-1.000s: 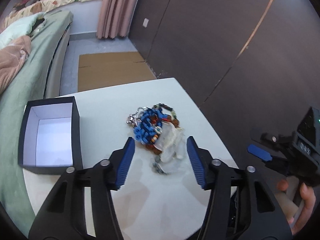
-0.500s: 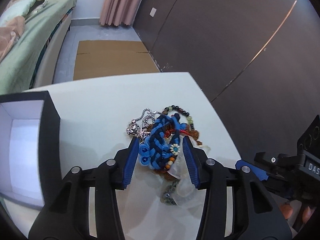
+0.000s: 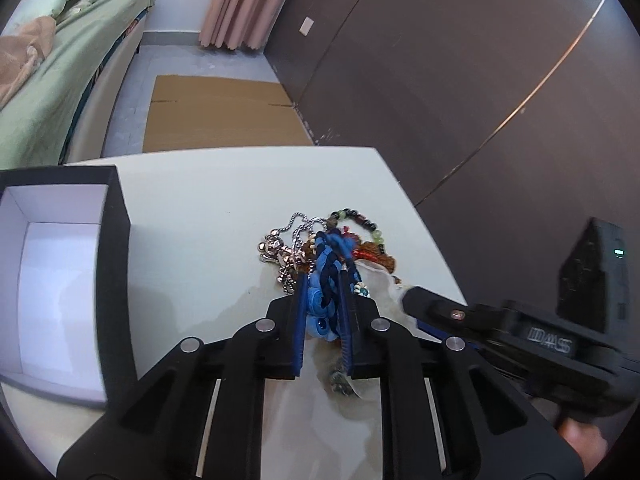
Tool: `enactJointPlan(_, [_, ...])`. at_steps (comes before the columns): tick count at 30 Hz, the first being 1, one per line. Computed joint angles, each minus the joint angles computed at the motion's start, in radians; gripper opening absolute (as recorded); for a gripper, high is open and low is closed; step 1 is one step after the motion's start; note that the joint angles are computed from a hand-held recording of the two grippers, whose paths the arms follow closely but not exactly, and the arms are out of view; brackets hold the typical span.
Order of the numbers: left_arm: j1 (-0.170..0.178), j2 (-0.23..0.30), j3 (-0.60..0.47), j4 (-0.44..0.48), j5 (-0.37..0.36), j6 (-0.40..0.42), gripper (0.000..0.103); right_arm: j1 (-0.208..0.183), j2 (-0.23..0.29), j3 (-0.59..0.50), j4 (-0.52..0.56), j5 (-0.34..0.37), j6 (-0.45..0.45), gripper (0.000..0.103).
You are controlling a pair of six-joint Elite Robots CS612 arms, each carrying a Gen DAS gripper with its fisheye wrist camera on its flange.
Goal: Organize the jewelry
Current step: 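Lift the blue bracelet with the left gripper and drop it into the black box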
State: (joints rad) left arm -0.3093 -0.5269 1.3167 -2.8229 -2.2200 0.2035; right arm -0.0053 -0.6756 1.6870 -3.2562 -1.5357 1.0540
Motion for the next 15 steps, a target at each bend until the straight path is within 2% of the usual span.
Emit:
enactJointPlan(3, [0.010,-0.010,0.014,-0.024,-0.028,-0.007,0.015,0.001,-0.004,-0.001,0.023,-0.015,-0.024,0.025])
enactJointPlan(5, [0.019,-0.019,0.023,-0.040,-0.047,-0.017,0.015,0.001,-0.004,0.003,0.017,-0.009,-0.032,0.006])
enactJointPlan(7, [0.027,-0.023,0.028,-0.053,-0.061,-0.020,0.015,0.003,-0.009,0.012,0.000,-0.022,-0.046,0.001])
enactJointPlan(12, [0.053,-0.033,0.033,-0.102,-0.088,-0.048,0.015,0.012,-0.019,0.031,-0.111,-0.046,-0.091,0.001])
enactJointPlan(15, [0.067,-0.038,0.035,-0.126,-0.095,-0.064,0.015,0.016,-0.018,0.035,-0.178,-0.036,-0.102,0.001])
